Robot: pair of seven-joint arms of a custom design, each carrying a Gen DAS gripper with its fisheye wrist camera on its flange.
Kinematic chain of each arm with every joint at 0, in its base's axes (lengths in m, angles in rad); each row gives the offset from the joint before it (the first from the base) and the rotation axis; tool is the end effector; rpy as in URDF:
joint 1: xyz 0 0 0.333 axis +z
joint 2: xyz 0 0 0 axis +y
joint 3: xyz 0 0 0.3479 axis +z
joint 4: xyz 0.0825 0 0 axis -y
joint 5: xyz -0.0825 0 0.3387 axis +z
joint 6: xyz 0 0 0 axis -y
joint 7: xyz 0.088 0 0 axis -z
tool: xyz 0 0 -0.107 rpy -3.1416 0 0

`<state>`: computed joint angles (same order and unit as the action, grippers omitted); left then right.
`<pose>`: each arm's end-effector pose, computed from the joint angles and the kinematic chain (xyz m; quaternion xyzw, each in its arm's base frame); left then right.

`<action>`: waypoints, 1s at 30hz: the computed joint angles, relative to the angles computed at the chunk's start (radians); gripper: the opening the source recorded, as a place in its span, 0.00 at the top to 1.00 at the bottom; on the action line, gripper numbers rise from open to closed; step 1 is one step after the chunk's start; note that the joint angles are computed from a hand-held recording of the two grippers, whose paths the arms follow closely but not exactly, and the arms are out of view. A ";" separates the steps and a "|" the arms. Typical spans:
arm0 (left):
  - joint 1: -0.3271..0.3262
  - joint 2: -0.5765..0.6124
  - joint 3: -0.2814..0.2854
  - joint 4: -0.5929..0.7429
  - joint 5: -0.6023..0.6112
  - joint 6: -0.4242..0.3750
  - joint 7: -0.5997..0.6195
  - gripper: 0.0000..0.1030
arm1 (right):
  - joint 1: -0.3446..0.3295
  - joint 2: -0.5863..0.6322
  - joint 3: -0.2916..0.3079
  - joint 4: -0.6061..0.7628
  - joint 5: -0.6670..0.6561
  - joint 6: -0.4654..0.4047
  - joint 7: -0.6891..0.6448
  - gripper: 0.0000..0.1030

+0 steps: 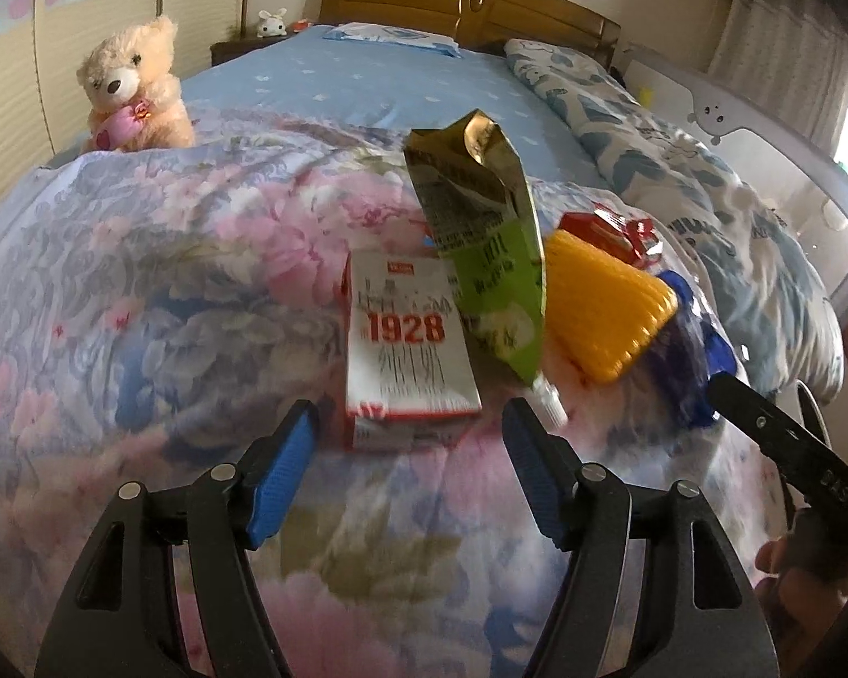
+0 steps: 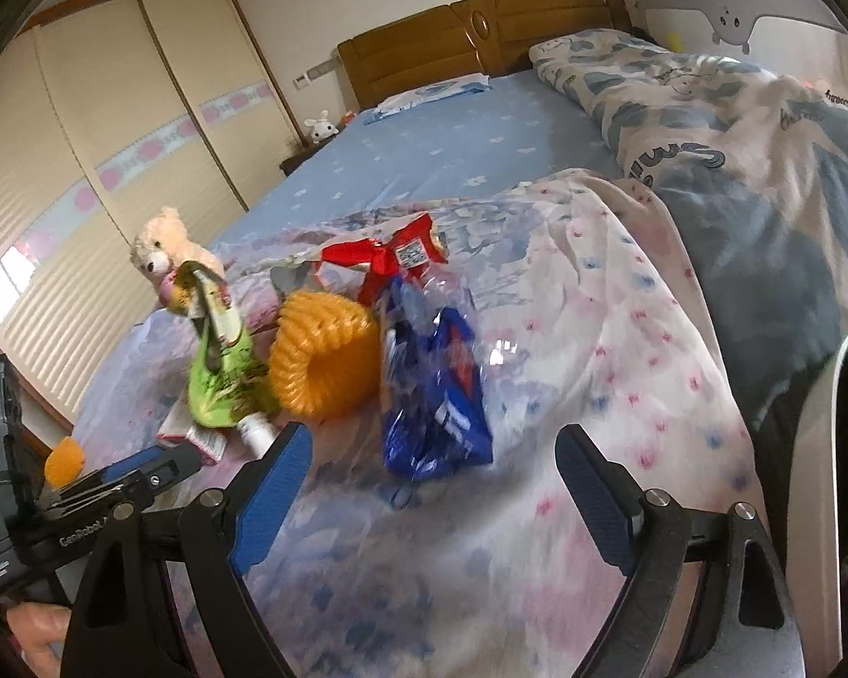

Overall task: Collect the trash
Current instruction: 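Grasp the white milk carton with the left tool while the right tool grasps the blue plastic bag, then carry the milk carton and blue plastic bag over the trash bin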

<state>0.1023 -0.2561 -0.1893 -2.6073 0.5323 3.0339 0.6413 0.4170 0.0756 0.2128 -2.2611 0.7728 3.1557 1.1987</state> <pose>0.4144 -0.0790 0.4720 -0.7619 0.5494 -0.2655 0.2172 0.4668 0.2597 0.4711 -0.7155 0.5747 -0.1034 0.3834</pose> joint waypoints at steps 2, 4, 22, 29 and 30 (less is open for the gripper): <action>0.031 0.011 -0.023 0.011 0.038 0.001 -0.024 0.35 | 0.021 0.017 -0.037 0.011 -0.094 -0.012 0.082 0.22; 0.029 0.022 -0.015 0.013 0.050 0.009 -0.022 0.53 | 0.025 0.030 -0.051 0.020 -0.152 -0.022 0.134 0.30; -0.043 -0.181 -0.003 -0.156 -0.053 0.048 0.016 0.54 | 0.023 -0.097 0.016 -0.076 0.219 -0.008 -0.182 0.72; -0.145 -0.226 -0.003 -0.171 -0.132 0.053 0.074 0.54 | 0.122 -0.197 -0.073 -0.149 0.368 -0.002 -0.288 0.72; -0.159 -0.226 -0.004 -0.168 -0.140 0.055 0.083 0.54 | 0.132 -0.209 -0.083 -0.157 0.380 -0.001 -0.296 0.72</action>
